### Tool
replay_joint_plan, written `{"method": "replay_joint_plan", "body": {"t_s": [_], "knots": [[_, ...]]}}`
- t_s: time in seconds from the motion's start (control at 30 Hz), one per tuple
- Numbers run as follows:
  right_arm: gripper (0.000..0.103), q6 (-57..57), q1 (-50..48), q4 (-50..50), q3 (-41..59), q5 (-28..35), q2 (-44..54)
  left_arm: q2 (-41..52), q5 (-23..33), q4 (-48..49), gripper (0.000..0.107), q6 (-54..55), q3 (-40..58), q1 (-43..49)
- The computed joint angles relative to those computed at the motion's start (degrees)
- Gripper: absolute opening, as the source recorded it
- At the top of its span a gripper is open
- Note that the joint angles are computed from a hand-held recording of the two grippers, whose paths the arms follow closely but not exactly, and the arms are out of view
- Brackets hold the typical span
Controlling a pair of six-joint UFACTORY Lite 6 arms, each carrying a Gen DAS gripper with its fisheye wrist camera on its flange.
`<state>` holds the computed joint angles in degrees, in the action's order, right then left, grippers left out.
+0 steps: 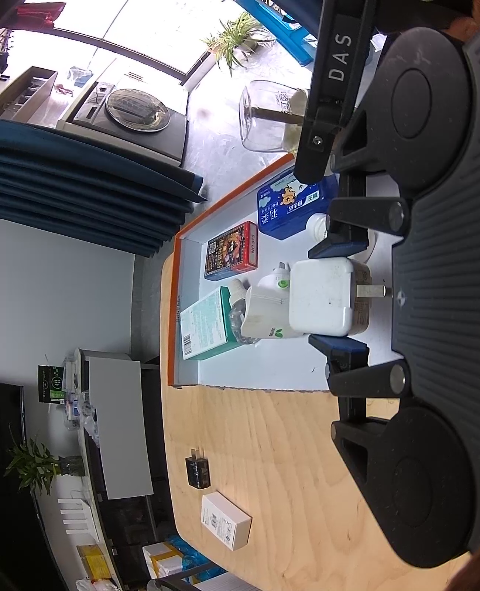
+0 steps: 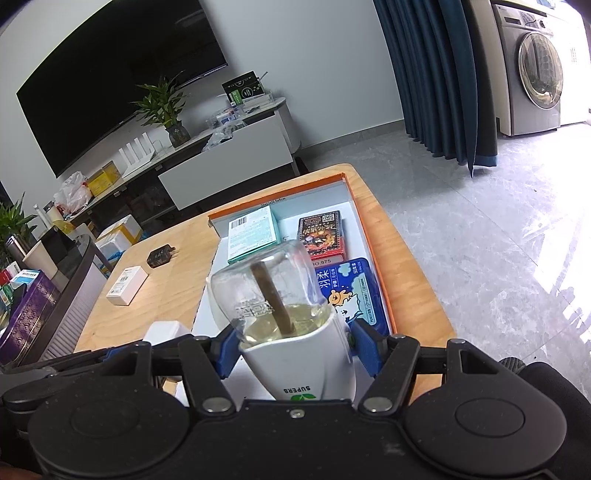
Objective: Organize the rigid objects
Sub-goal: 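Lower the diffuser with the right gripper while the left lowers the cube charger, releasing both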
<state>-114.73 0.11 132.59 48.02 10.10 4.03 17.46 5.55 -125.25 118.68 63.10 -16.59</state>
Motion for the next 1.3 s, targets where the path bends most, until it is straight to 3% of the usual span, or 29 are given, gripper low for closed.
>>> {"method": "replay_joint_plan", "body": {"t_s": [0.73,1.0,1.2,1.3], "knots": [[0.077,-1.73,1.22,2.11,0.70,-0.11,1.16,0.82,-0.58,4.31,0.043,-4.33,1.13,-0.22],[0.078,-8.81,0.79,9.67,-1.07,1.96,-1.06,2.13,-0.73,11.38,0.043,-11.44,2.11,-0.06],[0.078,-11.49,-0.53,12.53,-2.01,2.55,-2.94,3.14,1.40,7.80,0.042,-7.10,2.56,-0.16],[0.078,-15.50,-0.14,16.83,-2.43,2.36,-3.71,3.05,2.48,10.87,0.048,-10.27,2.61,-0.19]]}}
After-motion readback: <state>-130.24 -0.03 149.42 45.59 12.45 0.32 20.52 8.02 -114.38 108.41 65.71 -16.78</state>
